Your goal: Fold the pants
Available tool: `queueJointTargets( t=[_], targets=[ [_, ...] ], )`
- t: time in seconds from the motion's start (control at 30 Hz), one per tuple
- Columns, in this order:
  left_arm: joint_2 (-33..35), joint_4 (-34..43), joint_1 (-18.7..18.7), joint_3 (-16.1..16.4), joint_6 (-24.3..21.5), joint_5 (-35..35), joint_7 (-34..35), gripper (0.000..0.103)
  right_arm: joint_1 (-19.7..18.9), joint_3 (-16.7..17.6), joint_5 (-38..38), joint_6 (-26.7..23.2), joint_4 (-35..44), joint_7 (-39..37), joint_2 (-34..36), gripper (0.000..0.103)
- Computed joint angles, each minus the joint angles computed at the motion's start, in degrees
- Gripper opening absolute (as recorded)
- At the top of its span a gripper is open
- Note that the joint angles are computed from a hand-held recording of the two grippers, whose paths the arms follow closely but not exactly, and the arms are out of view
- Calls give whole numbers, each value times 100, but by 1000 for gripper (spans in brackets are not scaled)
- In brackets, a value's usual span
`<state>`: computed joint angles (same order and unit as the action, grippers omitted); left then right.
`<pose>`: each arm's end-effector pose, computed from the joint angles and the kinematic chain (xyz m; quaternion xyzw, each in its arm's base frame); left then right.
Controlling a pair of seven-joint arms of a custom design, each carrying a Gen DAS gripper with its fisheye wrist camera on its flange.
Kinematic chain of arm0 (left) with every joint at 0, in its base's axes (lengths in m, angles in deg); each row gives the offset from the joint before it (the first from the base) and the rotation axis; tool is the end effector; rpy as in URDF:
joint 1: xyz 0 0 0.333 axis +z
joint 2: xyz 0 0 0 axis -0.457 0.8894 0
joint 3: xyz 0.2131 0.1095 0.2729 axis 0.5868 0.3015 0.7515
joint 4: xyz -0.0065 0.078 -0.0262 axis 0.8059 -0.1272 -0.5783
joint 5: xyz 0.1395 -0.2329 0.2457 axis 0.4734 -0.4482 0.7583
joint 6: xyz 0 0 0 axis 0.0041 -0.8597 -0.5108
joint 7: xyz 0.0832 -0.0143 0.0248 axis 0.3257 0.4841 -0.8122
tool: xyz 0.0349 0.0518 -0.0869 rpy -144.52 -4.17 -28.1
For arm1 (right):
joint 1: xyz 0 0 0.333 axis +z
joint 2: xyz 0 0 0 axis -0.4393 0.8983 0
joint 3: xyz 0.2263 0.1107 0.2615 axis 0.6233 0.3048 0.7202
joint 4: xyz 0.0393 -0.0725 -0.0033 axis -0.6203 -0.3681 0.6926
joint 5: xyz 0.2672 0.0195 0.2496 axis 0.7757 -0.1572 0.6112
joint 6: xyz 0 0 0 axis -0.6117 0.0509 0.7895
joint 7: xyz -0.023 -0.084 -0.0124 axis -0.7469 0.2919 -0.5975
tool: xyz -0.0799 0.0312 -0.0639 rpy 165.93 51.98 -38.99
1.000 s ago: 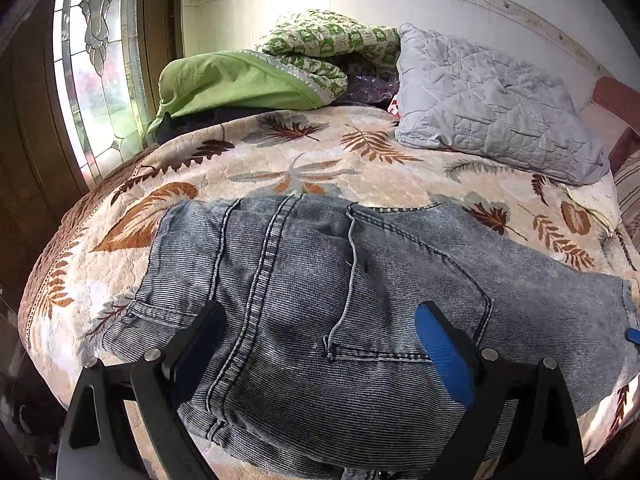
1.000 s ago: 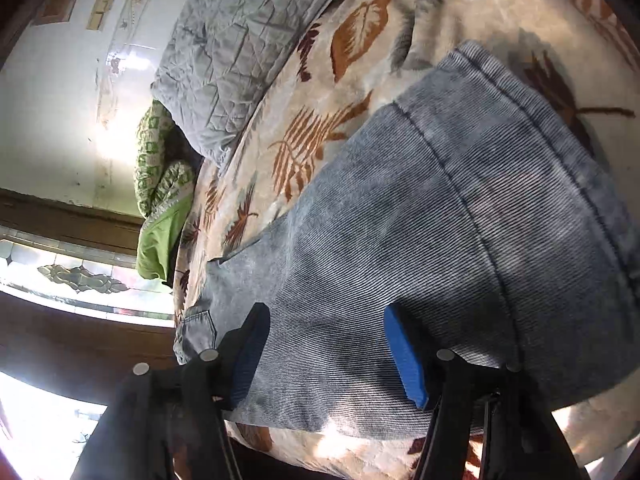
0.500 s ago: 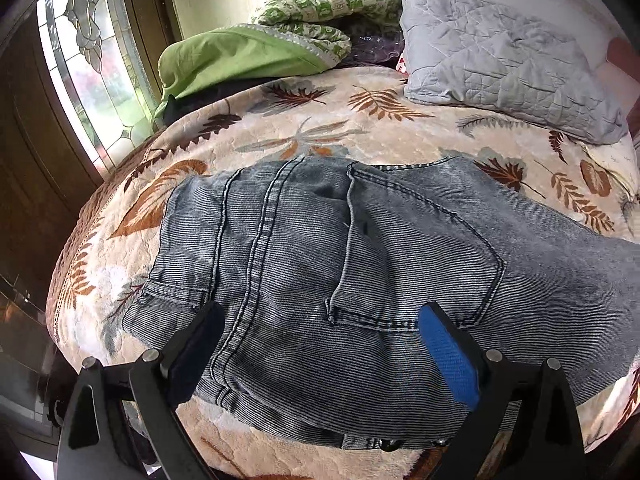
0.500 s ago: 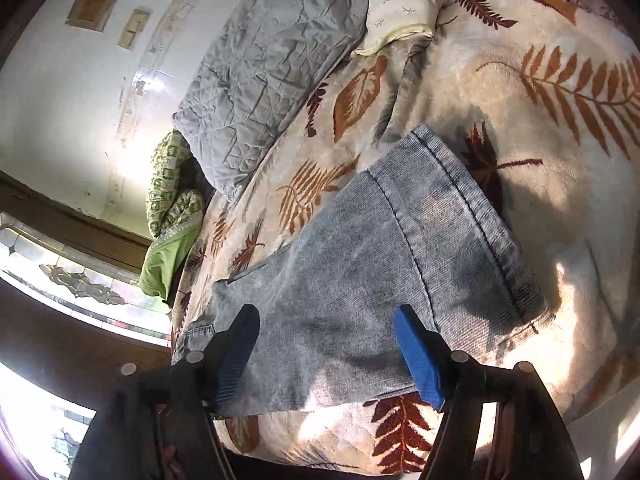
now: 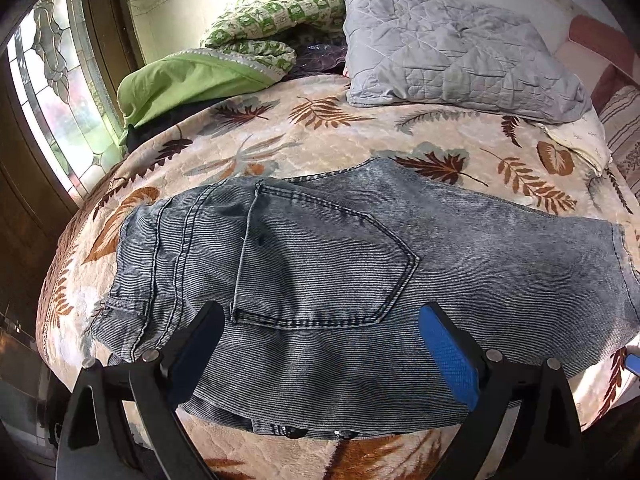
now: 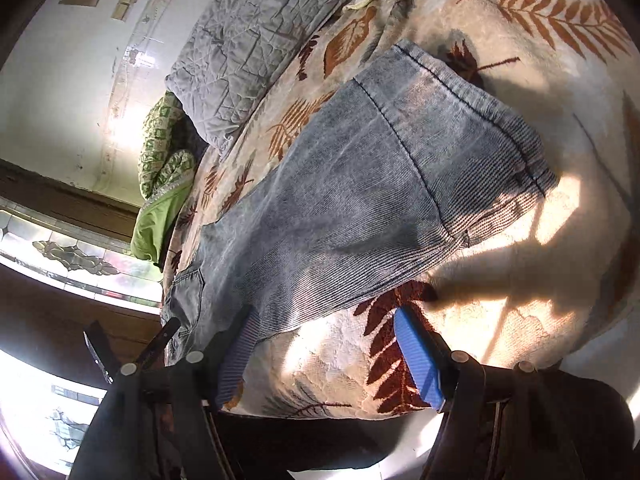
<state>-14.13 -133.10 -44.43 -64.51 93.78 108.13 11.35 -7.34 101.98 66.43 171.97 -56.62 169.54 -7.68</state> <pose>0.6784 -0.2458 0.4793 -0.7179 0.6068 -0.1761 0.2922 0.6743 0.3461 0.4336 -0.5244 0.7354 0.1272 0.4098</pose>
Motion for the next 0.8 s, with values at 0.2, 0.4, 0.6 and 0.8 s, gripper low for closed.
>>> queueJointTargets(
  t=[0.2, 0.4, 0.6, 0.8],
  targets=[
    [149, 227, -1, -98, 73, -227, 204, 98, -510, 616, 1225, 517, -358, -634, -54, 73],
    [408, 656, -81, -179, 94, -586, 559, 98, -792, 708, 1943, 916, -638, -154, -206, 74],
    [712, 1146, -210, -208, 25, -878, 887, 98, -720, 493, 2275, 1023, -360, -318, -75, 74],
    [1324, 2085, -325, -350, -240, -1415, 1425, 98, -554, 275, 2064, 1263, -187, 165, 92, 74]
  ],
)
